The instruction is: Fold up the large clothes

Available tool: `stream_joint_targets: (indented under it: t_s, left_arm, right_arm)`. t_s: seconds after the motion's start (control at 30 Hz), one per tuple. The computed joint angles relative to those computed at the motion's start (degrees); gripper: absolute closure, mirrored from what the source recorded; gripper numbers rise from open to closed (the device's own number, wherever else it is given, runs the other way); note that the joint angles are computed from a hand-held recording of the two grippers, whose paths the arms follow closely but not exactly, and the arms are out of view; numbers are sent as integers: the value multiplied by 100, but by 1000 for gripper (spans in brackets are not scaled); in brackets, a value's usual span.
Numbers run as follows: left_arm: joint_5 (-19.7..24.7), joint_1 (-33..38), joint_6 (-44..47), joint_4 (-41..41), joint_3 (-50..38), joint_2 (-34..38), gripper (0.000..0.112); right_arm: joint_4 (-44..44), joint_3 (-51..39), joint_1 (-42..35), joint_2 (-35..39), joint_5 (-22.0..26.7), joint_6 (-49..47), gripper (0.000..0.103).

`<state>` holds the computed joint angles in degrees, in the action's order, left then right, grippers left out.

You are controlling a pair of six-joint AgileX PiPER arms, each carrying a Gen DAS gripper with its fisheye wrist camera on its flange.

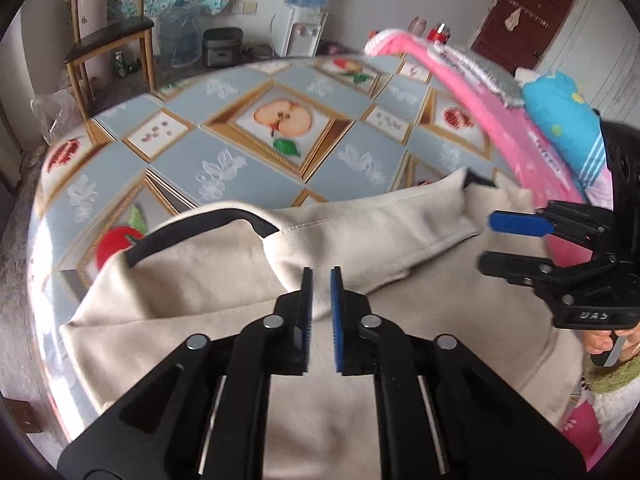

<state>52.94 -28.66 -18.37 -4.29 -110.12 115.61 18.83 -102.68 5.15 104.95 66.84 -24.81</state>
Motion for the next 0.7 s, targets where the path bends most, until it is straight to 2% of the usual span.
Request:
stream_joint_targets:
  t_s: [0.03,0.1,0.17,0.23,0.3,0.4,0.47,0.63,0.7]
  left_arm:
    - [-60,-33,-41,63,264,-293,92]
    - [8,-158,-206,307,677,-800,81]
    - [170,-414,-506,723,1150,-1354,66]
    - [299,-774,-864,1157,1623,-1833,44]
    - [318,-1149,-1220,1481,2144,-2270,37]
    - [254,-1841,-2026,2044,2992,-2852,29]
    - [278,-2304,-2765,2471,3427,-3049,29]
    - [294,-3159,-4376,3097,4041,-3044,29]
    - [485,-3467,-4899,3387,4109,-2843,29]
  right_arm:
    - [152,233,-140,-248,15,-129,39]
    - [385,824,-448,-890,45,-276,28]
    - [491,1570,-698,-1599,-31,-296,25]
    - [633,2183,-869,-2138,-68,-326,22]
    - [728,2988,-927,-2806,-231,-285,19]
    - [700,4021,-797,-3664,-540,-116,18]
    - [673,4563,-628,-4051,-738,104,18]
    - [8,5293,123,-4509,-1161,984,18]
    - [-143,5439,381,-4549,-1277,1119,18]
